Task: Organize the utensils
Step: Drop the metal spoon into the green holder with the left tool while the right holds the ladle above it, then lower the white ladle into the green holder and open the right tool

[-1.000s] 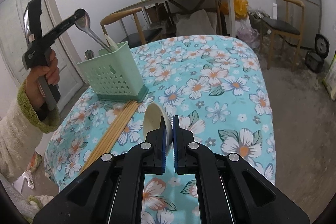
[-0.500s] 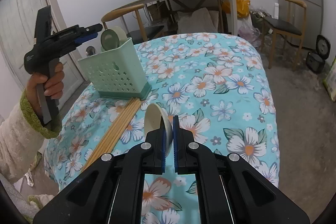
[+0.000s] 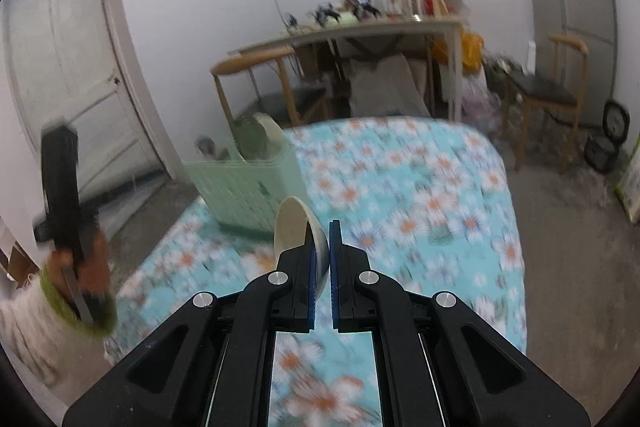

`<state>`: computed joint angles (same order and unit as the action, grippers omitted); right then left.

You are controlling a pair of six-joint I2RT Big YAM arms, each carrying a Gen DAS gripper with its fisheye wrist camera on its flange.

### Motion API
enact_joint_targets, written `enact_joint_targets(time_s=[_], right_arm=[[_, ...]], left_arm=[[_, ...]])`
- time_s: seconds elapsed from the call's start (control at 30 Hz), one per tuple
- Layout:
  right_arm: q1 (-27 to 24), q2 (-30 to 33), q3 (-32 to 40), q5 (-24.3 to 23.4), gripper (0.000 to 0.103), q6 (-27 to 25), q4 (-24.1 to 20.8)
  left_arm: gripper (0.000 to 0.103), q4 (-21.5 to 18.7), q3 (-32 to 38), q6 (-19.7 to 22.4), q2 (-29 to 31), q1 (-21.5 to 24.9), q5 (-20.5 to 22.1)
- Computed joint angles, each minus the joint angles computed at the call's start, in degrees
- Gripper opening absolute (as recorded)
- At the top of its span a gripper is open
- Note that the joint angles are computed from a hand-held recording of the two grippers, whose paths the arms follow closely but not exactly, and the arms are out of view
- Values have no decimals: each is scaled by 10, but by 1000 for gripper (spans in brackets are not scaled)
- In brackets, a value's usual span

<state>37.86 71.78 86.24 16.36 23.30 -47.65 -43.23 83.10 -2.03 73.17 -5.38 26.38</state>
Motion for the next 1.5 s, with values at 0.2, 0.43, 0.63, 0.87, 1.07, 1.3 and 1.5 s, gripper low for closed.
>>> enact_joint_targets(time_s=[0.2,0.43,0.63,0.87,1.07,1.3,1.5], right_arm=[[31,78,133,23,4,-45,29],[34,215,345,56,4,-82,17],[13,359,541,48,4,-48,-44],[8,469,669,97,4,-36,-120],[16,484,667,146,4,-64,-111],[32,448,565,213,4,-146,-24],[30,435,540,220,4,-146,-1]], left_arm=[[71,-16,-91,-1,-64,36,5],[77,-14,-148,20,-111,77,5],[82,9,-170,31,-129,117,15],[82,4,-173,48,-114,145,18],[82,4,-175,49,-103,159,24],[82,7,-175,38,-98,163,31],[82,4,-171,38,-95,164,34]])
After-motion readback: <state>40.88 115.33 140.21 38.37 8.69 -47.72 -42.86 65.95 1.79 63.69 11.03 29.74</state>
